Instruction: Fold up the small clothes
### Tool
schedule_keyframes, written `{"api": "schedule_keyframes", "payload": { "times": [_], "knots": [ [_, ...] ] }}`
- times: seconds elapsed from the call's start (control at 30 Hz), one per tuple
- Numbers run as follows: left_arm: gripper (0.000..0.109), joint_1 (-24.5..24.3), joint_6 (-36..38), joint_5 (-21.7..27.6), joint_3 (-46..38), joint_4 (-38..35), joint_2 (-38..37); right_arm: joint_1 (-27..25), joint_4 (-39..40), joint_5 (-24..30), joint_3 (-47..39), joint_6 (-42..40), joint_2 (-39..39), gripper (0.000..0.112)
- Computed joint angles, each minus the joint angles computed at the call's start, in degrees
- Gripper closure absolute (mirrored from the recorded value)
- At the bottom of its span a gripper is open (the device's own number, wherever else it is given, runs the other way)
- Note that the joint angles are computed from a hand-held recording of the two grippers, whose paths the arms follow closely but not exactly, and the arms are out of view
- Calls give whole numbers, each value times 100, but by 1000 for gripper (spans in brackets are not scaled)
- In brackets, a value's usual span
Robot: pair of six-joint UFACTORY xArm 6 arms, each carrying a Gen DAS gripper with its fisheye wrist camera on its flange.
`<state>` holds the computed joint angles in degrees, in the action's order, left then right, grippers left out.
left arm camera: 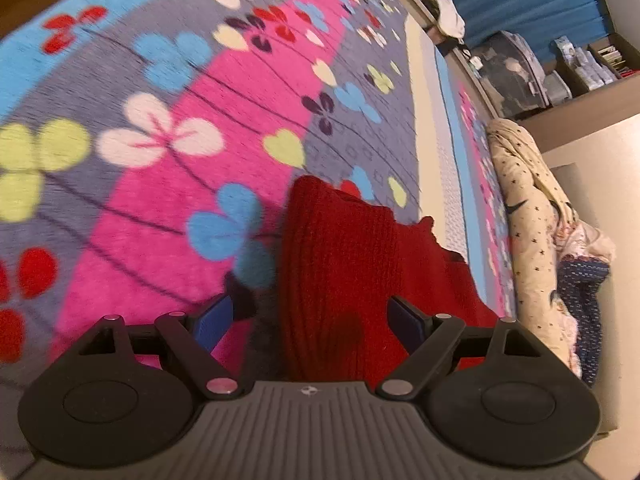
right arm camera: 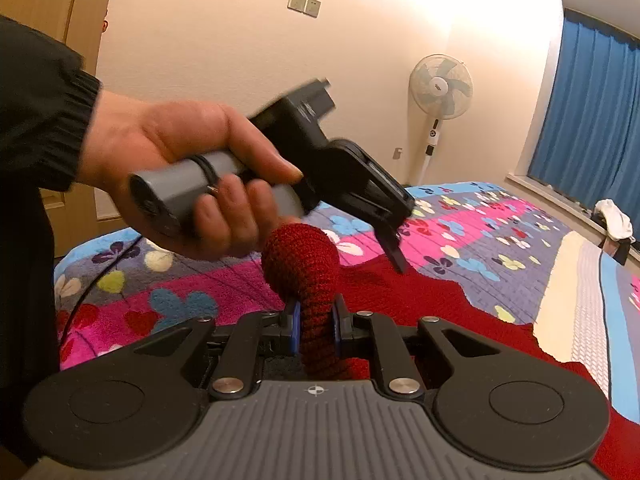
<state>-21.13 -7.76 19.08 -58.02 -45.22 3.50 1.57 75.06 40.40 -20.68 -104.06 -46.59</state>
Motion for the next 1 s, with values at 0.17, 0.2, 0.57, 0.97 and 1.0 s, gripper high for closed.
{"api": "schedule_keyframes", "payload": {
  "times": [0.17,0.2,0.57,0.97,1.0],
  "knots": [
    [21,-18,590,133,-516,-467,550,-4,5,12,-28,121,-11,97],
    [21,-24,744,108,-600,-604,634,-2,4,11,-38,128,0,97],
    [71,-57,983,22,-990,-281,1039,26,-68,35,-62,151,73,97],
    [87,-604,3974,-1770,160,-3374,-869,-932,1008,1858,-85,487,-502,98],
    [87,-693,4254,-2048,231,-3737,-959,-1027,1081,2025,-62,591,-589,98]
  ]
}}
